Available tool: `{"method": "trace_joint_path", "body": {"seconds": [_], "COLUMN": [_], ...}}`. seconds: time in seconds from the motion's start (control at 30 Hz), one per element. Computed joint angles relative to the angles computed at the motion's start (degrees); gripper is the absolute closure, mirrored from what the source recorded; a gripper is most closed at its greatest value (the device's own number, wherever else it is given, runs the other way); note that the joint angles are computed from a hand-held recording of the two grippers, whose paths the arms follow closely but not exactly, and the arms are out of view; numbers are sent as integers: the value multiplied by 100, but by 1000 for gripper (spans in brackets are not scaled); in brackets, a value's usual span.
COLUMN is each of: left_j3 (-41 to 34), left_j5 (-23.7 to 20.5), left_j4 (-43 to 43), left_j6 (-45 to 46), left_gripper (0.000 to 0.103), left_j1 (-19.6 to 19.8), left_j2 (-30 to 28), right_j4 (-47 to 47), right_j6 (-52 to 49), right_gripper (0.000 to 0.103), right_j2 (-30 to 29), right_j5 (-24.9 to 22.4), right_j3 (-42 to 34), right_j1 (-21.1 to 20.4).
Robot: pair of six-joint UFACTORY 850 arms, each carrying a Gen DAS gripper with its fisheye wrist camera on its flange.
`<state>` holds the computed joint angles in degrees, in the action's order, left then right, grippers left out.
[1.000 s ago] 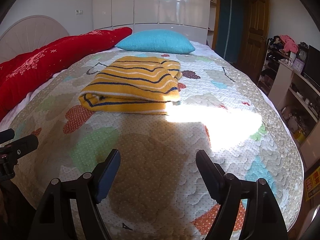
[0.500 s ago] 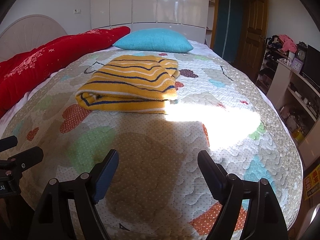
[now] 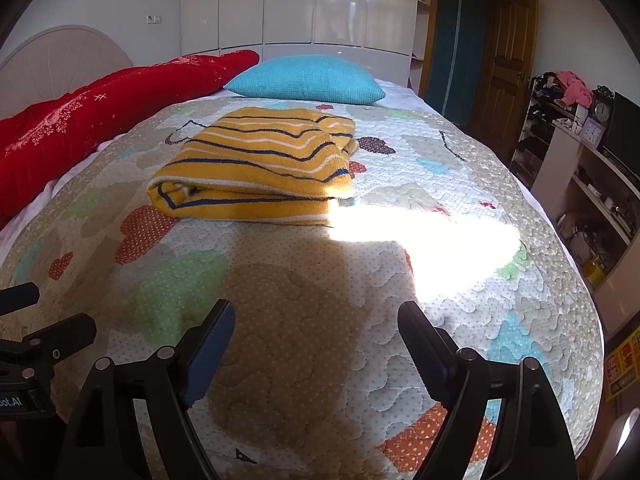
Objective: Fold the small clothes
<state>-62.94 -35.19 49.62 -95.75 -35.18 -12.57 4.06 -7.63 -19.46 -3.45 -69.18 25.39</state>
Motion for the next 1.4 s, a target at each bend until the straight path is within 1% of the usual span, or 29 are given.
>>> {"method": "trace_joint_path", "body": {"seconds": [0.07,0.23,0.5,0.93,1.03,1.27,1.4], "left_j3": [-13,-43,-36,-20,-11,-3,1], "left_j5": [41,119,238,371,383,426,438], "left_j4": [-57,-225,-361,-541,-554,-623,-643], "left_j6": [56,215,351,468,467,533,537], "left_gripper": [0,0,0,0,0,0,0], "left_j1": [2,16,32,70,73,79,83], "left_j2": [-19,-64,-72,-98,-101,-108,-115], "right_j4": [-206,-108,-675,-916,-757,-760,-1105], "right_j6": [224,167,730,983,831,826,1152], "right_gripper": [15,15,15,14,13,13,13], "right_j2": [-7,-15,-42,-66,-77,-85,-97], "right_j5": [-7,-26,-54,-70,-76,-79,-75], "right_j3": [-7,-13,-24,-15,-14,-14,-7], "right_j1": [-5,-18,-8,-14,-16,-13,0]}}
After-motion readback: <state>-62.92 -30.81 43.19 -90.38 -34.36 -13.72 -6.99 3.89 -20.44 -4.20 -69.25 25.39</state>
